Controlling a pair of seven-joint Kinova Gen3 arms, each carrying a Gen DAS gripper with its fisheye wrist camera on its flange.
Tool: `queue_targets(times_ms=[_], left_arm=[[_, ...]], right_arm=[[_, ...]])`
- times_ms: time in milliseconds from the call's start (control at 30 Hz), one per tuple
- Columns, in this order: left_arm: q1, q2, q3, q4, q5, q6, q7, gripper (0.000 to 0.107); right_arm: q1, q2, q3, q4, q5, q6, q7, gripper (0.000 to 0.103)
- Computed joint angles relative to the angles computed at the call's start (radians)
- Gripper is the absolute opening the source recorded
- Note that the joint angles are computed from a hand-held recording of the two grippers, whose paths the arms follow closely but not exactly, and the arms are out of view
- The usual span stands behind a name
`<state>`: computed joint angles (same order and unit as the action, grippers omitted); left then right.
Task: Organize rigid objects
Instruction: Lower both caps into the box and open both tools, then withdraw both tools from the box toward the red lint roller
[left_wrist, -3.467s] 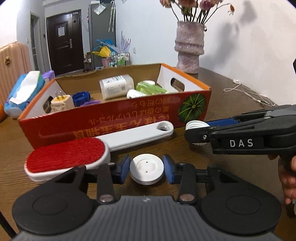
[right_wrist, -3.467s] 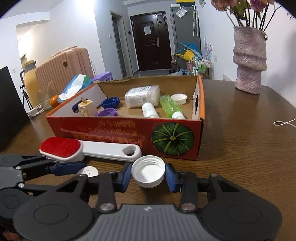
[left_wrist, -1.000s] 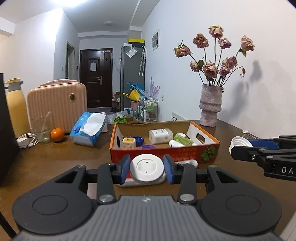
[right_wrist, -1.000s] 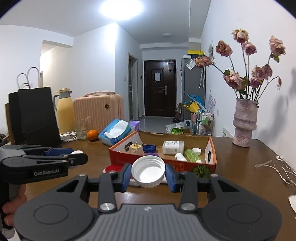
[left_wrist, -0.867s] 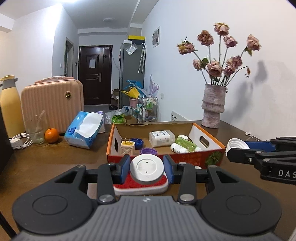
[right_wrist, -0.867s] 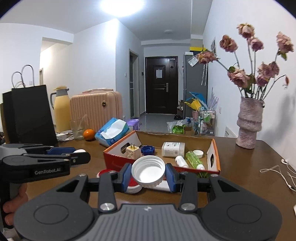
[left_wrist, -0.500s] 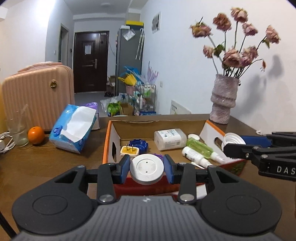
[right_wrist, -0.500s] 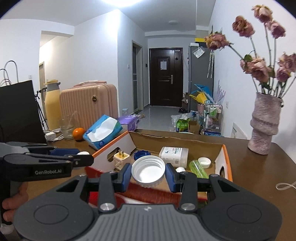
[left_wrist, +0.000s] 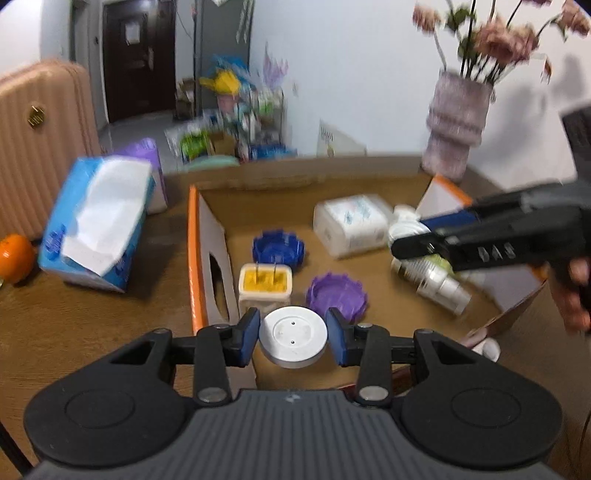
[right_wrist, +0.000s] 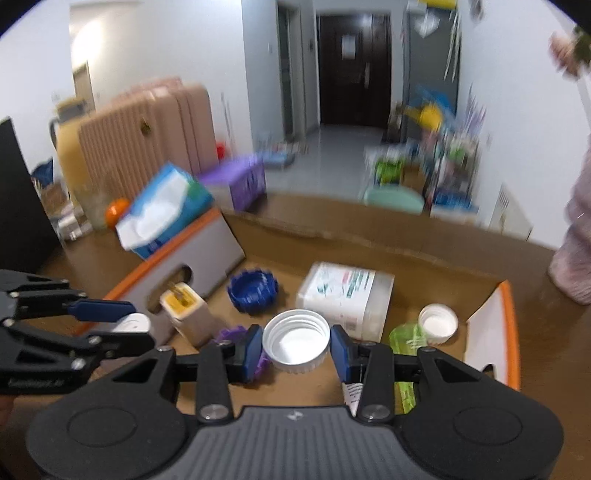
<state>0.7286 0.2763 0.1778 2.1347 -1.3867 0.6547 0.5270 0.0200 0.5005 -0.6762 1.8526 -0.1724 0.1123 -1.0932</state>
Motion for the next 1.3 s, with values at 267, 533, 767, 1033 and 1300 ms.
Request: queue_targets(times_ms=[267,533,767,1033,1300], left_arm=[[-0.026,0.025,-0.077,-0.068,0.188,-0.113,-0.325,0.040],[0.034,0.028,-0.188,-0.116,0.378,-0.145,-0.532,0.043],[0.058,-0.029,-0.164,-0.122,0.430,-0.066,-0.525,0.045],[0.127,-0.107,0.023,-0.130,0.305,0.244,-0.291,0.069],[0.467,-0.069,-0.056,-0.108,0.153,0.569,-0.006,0.096]], right_arm=[[-0.236,0.135,0.185,-0.282,0.289,0.321,-0.242,0.039],[-0.199,0.189,0.034,-0.345,0.610,0.432,-0.477,0.040],[-0.209,0.102,0.077,-0.286,0.533,0.400,-0.439,0.040],[-0.179,-0.119,0.147,-0.119,0.265,0.297,-0.244,0.047],[0.190,-0.377,-0.176,0.213,-0.059,-0.025,0.020,0.061]])
